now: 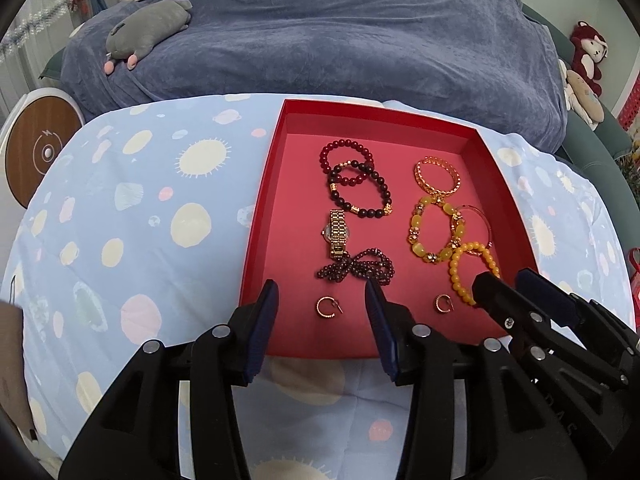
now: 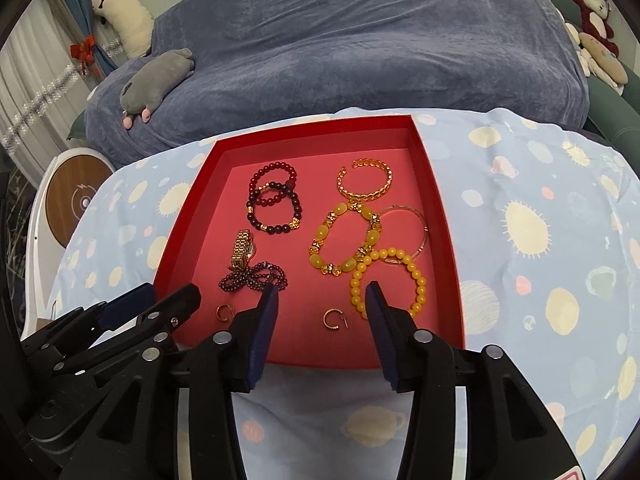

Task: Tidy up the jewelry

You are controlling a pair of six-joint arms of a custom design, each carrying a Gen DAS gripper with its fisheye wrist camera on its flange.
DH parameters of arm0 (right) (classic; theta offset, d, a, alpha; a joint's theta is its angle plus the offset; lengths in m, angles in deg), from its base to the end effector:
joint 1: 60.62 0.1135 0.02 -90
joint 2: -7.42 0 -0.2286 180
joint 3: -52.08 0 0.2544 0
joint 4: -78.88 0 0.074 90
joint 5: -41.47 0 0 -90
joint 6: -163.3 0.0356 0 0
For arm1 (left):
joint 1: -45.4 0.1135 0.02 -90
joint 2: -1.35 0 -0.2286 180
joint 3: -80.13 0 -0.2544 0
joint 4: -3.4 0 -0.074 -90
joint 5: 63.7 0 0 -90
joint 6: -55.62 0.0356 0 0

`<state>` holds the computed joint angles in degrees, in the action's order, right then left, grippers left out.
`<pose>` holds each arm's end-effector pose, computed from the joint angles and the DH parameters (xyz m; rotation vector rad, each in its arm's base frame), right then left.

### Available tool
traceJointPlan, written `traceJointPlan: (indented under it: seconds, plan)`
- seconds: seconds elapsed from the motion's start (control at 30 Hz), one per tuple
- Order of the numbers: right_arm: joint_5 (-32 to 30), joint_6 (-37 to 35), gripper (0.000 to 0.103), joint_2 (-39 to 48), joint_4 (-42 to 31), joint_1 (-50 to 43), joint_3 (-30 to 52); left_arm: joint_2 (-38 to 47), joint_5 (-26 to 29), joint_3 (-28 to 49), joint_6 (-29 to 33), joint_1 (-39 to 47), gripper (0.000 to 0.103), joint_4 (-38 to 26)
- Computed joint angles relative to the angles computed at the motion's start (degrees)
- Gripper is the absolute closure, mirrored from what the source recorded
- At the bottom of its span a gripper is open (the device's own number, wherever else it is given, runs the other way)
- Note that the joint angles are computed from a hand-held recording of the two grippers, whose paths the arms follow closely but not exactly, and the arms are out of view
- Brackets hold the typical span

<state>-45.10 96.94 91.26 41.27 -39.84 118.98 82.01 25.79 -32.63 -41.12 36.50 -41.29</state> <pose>0.2834 0.1053 0.1774 0.0876 2.5354 0.2362 0.2848 -0.0443 0.1870 0.0455 2.5872 -0.0892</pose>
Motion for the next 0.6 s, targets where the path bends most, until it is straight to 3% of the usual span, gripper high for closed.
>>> traceJointPlan:
  seconds: [0.2, 0.6]
  plan:
    - [1.77, 1.42, 0.048, -5.84, -2.34, 1.10, -3.07, -5.39, -0.13, -2.35, 0.18, -0.26, 0.060, -2.45]
    - [5.38, 3.41, 0.045, -14.81, -6.78, 3.76, -7.54, -14.68, -0.93, -6.16, -1.35, -1.89, 0.058, -7.04]
